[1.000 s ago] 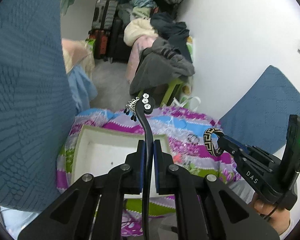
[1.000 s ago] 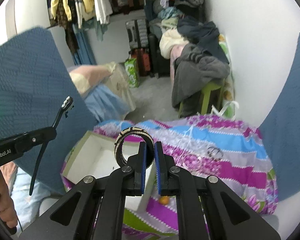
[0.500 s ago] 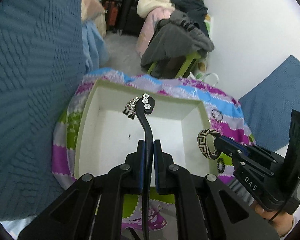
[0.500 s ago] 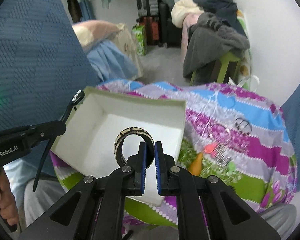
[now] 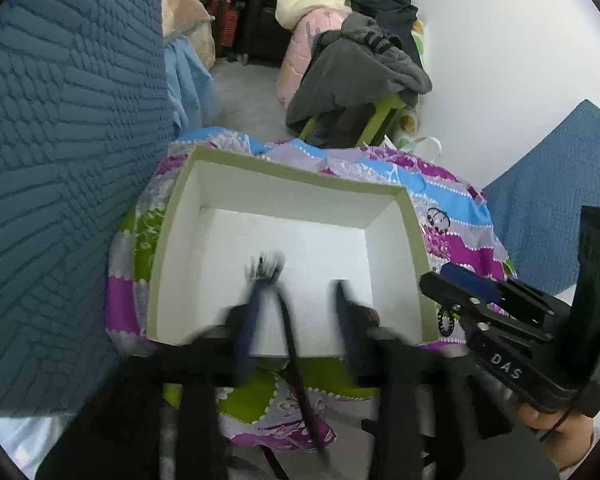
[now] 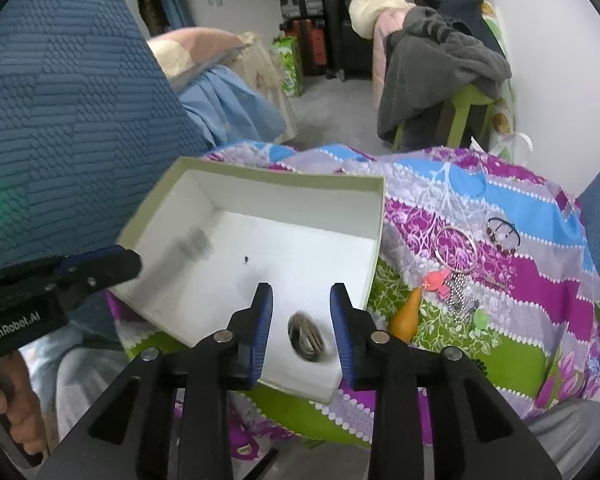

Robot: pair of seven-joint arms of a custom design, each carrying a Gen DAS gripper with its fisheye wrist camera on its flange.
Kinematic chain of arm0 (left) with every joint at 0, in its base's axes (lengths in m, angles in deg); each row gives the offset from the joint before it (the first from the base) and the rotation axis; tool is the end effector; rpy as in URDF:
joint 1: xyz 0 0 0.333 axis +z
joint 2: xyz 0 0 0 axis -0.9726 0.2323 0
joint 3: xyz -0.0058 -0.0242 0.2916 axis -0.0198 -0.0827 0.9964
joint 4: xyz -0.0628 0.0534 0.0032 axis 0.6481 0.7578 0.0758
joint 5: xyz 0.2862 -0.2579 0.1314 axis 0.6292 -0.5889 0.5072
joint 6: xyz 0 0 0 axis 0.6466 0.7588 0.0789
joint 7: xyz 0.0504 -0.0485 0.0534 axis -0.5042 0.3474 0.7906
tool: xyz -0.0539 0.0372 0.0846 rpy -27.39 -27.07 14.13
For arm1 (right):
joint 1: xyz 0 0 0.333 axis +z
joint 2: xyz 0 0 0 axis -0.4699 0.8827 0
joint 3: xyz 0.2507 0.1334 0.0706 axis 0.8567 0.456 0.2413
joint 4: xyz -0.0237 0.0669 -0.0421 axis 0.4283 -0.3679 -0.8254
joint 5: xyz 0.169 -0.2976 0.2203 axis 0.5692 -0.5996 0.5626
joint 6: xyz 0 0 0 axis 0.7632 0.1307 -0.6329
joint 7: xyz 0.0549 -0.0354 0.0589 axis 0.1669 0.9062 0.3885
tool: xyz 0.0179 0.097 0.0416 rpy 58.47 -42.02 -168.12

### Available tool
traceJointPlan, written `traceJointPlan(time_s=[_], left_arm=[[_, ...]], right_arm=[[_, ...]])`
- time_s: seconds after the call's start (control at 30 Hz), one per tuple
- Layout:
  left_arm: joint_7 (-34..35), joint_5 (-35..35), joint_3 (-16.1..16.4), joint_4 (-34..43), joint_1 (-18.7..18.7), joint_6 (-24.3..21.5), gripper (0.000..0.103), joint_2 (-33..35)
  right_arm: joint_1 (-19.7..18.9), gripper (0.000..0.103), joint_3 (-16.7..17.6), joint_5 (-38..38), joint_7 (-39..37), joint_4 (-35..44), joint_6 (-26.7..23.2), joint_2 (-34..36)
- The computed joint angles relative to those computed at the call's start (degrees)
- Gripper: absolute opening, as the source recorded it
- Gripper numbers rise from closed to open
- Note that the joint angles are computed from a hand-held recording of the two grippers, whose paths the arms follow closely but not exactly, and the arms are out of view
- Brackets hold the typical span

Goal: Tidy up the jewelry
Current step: 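Open the left tool over the box while the right tool drops the ring inside, then move both tools back toward the remaining jewelry on the bedspread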

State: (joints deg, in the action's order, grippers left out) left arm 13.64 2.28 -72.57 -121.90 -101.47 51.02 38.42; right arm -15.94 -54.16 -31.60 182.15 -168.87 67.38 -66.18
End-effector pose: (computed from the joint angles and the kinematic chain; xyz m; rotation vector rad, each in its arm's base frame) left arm 0.6560 -0.4028 0.5248 -1.9396 2.1302 -0.9293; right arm 0.6427 0.1827 0.5167 -1.9275 1.6957 -0.3602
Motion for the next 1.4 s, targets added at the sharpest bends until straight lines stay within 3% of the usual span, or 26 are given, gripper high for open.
traceJointPlan(time_s=[0.33,0.67,1.4], left_arm=[[-5.54,6.52,1.66,-1.59,-2.9,2.57,0.053,-5.87],[-11.96,14.55,2.03,0.99,-6.21,2.82,0.053,-8.59],[-22.21,23.79,1.53,1.75,-13.21,5.43,0.053,-8.34]], right_arm=[[-0.61,0.028,-0.79,4.69,-6.07,-3.37,3.9,-8.22],[0.08,0.028,-3.78,8.65,-11.71,-8.0,7.43,-16.65],[0.77,0.028,-10.62,5.46,-12.93,-27.4,13.02,-34.44]])
